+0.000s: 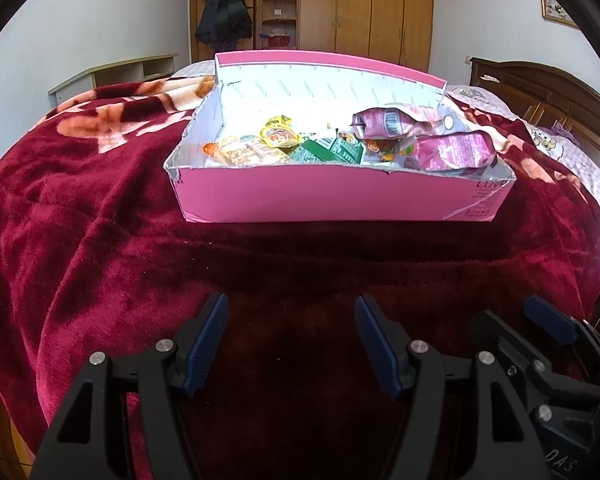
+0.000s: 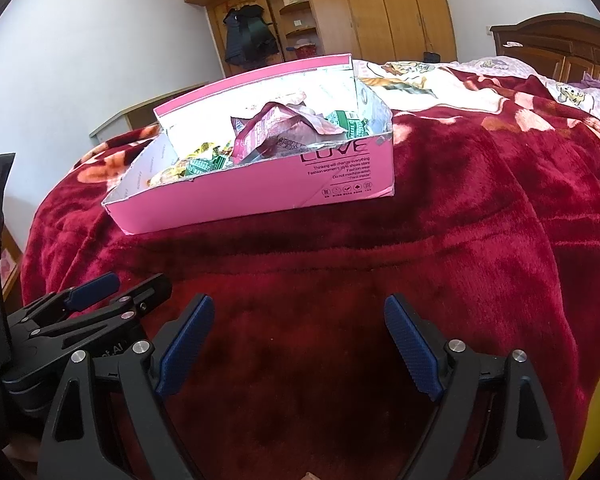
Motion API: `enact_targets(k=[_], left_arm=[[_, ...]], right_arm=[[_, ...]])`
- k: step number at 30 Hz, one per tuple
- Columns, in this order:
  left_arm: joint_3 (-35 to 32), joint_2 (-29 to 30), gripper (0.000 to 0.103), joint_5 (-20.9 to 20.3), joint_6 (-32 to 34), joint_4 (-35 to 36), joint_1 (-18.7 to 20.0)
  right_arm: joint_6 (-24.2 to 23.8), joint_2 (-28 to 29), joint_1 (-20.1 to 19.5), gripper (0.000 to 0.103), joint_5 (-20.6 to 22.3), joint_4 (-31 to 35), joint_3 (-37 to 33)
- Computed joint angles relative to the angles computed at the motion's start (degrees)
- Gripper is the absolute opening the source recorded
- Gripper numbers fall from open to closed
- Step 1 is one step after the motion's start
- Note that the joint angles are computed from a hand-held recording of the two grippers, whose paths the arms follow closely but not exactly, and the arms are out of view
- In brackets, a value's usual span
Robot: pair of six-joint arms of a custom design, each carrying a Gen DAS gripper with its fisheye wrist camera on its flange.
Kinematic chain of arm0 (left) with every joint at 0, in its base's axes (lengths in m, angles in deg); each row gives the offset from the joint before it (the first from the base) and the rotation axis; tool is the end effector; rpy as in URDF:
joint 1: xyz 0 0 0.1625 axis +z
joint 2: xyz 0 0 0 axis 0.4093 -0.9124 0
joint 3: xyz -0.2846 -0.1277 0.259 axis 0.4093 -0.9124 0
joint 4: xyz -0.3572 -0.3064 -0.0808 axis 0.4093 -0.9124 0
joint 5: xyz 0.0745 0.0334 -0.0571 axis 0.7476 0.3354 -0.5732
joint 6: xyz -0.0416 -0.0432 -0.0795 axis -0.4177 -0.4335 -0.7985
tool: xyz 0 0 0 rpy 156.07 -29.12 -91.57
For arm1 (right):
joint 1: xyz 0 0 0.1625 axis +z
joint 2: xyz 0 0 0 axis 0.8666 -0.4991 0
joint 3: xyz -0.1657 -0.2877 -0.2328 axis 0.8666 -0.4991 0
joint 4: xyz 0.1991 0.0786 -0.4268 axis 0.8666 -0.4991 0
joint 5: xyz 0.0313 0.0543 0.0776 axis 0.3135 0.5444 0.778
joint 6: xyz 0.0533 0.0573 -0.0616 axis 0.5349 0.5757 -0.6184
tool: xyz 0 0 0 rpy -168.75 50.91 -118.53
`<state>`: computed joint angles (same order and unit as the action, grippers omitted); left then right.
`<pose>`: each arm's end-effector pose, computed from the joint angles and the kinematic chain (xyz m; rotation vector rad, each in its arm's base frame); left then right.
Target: Organize snacks
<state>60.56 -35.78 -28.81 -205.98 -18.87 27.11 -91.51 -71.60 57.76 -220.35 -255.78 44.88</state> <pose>-0.1110 -0.4577 0.1792 0.7863 2.3106 -0.8389 0.2738 -0.3979 -0.0140 0.0904 -2.2290 1.2476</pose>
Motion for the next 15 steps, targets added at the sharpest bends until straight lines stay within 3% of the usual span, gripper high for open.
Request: enact_targets(k=[15], left_arm=[[0.14, -0.09, 0.069, -0.22, -0.29, 0.14, -0.16]], right_arm=[[0.86, -0.16, 0.15, 0.089, -0.02, 0.74, 0.05]])
